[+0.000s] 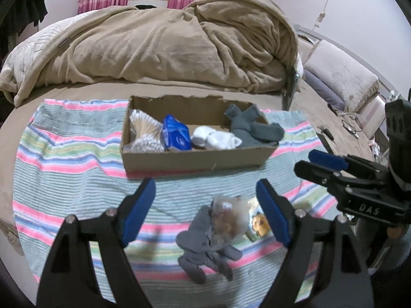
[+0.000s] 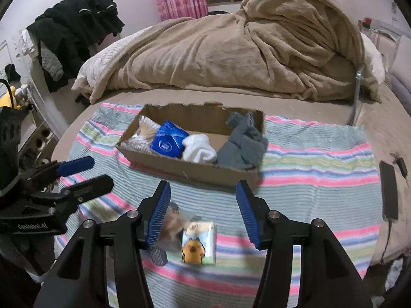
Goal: Organize objects
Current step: 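Grasp the capybara tissue pack with the right tool while the left tool grasps the clear snack bag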
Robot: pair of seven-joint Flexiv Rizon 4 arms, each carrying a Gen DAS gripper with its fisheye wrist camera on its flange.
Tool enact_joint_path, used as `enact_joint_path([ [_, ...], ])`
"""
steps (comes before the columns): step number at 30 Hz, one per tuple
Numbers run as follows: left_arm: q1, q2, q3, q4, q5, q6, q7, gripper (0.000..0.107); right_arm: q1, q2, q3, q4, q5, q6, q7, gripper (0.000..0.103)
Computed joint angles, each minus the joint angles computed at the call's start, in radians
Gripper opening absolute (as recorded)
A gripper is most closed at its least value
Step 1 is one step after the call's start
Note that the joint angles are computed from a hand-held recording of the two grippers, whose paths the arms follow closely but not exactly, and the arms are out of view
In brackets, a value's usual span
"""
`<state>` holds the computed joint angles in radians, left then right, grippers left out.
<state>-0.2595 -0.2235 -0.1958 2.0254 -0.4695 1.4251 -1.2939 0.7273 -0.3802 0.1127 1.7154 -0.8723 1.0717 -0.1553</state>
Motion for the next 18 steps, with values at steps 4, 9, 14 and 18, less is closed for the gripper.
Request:
enact_joint_path([
  [4, -0.007, 0.016, -0.001, 0.028, 0.003, -0.003, 0.006, 0.082, 0.004, 0.025, 0.009, 0.039, -0.006, -0.016, 0.035, 0.056],
  [9, -0.021, 0.021, 0.001, 0.058, 0.008, -0.008, 0.0, 0.082, -0.001, 0.032, 0.028, 0.065, 0.003, -0.02, 0.049, 0.056],
  [14, -0.023, 0.007, -0.01, 0.078, -0.002, -0.008, 0.008, 0.082, -0.001, 0.021, 0.039, 0.078, 0.03, -0.009, 0.036, 0.056],
  [18, -0.026, -0.016, -0.017, 0.075, 0.003, -0.008, 0.021, 0.082, -0.005, 0.004, 0.041, 0.085, 0.059, 0.019, 0.021, 0.056],
])
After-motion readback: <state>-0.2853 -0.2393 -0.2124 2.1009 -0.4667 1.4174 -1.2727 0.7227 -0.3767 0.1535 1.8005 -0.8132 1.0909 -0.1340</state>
